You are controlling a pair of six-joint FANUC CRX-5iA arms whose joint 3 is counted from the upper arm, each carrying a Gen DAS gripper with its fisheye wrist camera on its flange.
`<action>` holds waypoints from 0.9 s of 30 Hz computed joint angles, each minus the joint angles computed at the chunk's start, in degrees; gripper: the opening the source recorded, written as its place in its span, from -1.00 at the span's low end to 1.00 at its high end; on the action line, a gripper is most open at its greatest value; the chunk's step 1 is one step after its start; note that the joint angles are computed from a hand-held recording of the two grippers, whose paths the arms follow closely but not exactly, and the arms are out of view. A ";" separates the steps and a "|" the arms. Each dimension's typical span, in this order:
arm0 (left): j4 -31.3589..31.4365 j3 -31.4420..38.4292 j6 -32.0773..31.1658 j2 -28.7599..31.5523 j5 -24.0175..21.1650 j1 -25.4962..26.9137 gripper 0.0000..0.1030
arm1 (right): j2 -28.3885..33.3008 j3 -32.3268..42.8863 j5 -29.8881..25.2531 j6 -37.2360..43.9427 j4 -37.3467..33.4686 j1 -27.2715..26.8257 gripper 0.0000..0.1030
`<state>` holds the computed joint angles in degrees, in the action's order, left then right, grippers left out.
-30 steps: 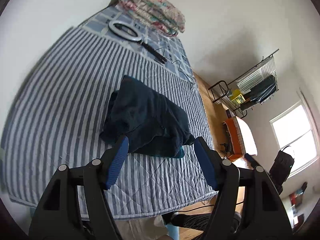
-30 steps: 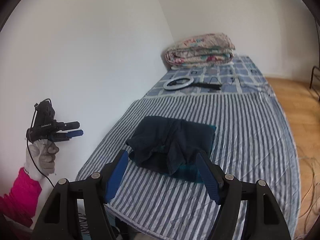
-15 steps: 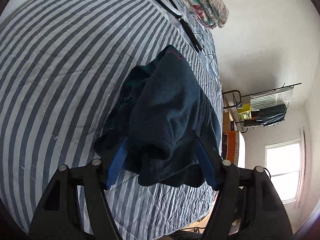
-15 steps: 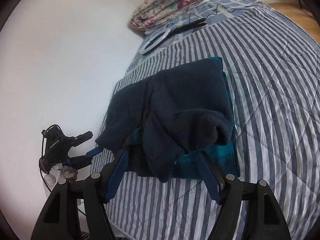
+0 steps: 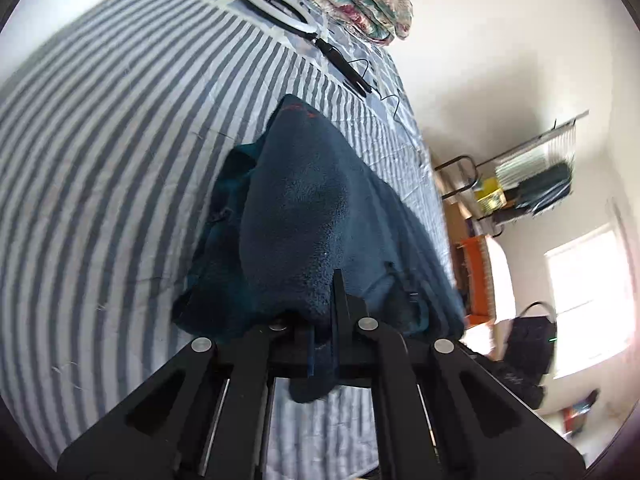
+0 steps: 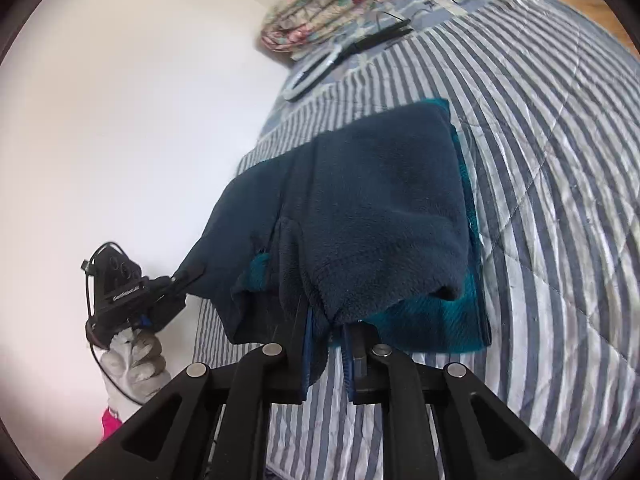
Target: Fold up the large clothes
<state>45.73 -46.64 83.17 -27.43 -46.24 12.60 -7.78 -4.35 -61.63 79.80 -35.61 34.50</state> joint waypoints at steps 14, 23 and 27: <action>-17.56 2.68 13.14 1.51 -5.59 -3.22 -0.74 | 0.99 -4.29 0.11 -3.76 16.07 9.08 -0.77; -28.02 10.62 15.62 -8.40 -11.07 -3.52 -0.55 | -3.32 1.28 -6.43 4.01 17.03 8.35 -0.41; -28.40 15.46 15.39 -2.31 -5.57 -4.43 -0.55 | -1.39 2.05 3.42 2.78 23.33 11.31 -0.35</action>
<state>17.32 -31.18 98.56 -29.74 -51.80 8.17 -9.18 -2.31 -58.21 82.58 -12.28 45.82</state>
